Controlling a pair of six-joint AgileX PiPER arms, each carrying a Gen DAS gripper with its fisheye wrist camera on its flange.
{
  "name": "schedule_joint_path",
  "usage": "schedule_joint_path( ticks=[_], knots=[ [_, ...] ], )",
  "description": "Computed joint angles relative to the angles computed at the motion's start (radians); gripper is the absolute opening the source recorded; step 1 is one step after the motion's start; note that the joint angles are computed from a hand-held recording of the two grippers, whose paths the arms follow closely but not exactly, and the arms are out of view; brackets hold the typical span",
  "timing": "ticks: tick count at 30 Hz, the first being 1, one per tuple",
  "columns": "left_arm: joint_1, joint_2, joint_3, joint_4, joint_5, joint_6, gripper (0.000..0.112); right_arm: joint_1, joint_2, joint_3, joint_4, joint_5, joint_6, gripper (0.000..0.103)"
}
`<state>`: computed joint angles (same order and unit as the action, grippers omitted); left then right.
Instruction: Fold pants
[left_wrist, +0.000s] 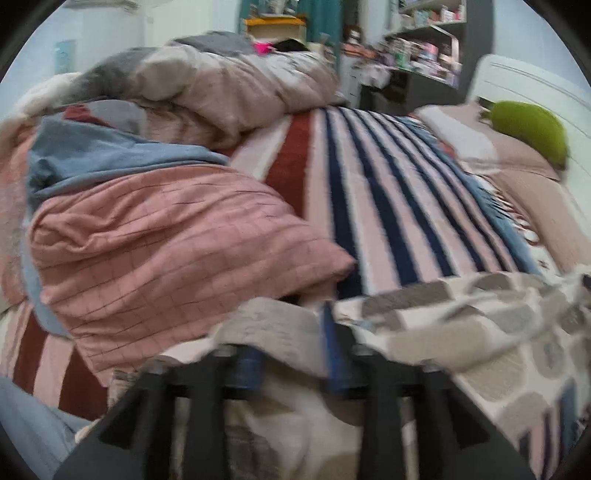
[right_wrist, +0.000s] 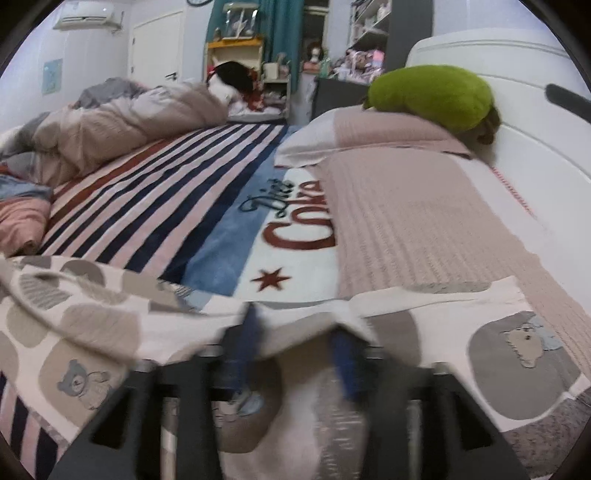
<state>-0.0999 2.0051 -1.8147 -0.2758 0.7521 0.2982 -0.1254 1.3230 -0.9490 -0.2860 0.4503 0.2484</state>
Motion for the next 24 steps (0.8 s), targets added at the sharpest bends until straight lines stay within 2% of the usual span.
schedule_joint_path(
  ticks=[1,2,5,6,8,13,16,19,22,23,24],
  knots=[
    [0.016,-0.006,-0.019,-0.073,0.058,0.065,0.056,0.001,-0.005,-0.007,0.035,0.014,-0.036,0.052],
    [0.024,-0.026,-0.011,-0.106,0.076,0.1,0.058,0.012,-0.016,-0.011,0.033,0.033,-0.037,0.052],
    [0.025,-0.136,0.057,-0.079,0.087,0.134,0.061,0.037,-0.075,-0.009,0.083,0.081,-0.075,0.056],
    [0.026,-0.173,0.086,-0.067,0.074,0.136,0.069,0.048,-0.099,-0.003,0.09,0.094,-0.071,0.057],
    [0.027,-0.257,0.17,-0.03,0.023,0.141,0.075,0.076,-0.153,0.021,0.095,0.115,-0.057,0.058],
    [0.001,-0.352,0.357,0.154,-0.076,0.108,0.075,0.152,-0.229,0.068,0.077,0.152,0.006,0.058],
    [-0.029,-0.337,0.434,0.295,-0.153,0.033,0.075,0.157,-0.246,0.09,0.137,0.144,-0.009,0.058],
    [-0.041,-0.28,0.438,0.335,-0.165,0.013,0.075,0.169,-0.24,0.098,0.133,0.136,0.012,0.058],
    [-0.085,-0.235,0.435,0.554,-0.187,-0.154,0.075,0.181,-0.23,0.105,0.094,0.136,0.053,0.058],
    [-0.093,-0.224,0.431,0.596,-0.184,-0.181,0.075,0.176,-0.228,0.108,0.104,0.135,0.047,0.058],
    [-0.096,-0.214,0.422,0.606,-0.174,-0.18,0.07,0.167,-0.225,0.11,0.117,0.13,0.037,0.058]
  ],
)
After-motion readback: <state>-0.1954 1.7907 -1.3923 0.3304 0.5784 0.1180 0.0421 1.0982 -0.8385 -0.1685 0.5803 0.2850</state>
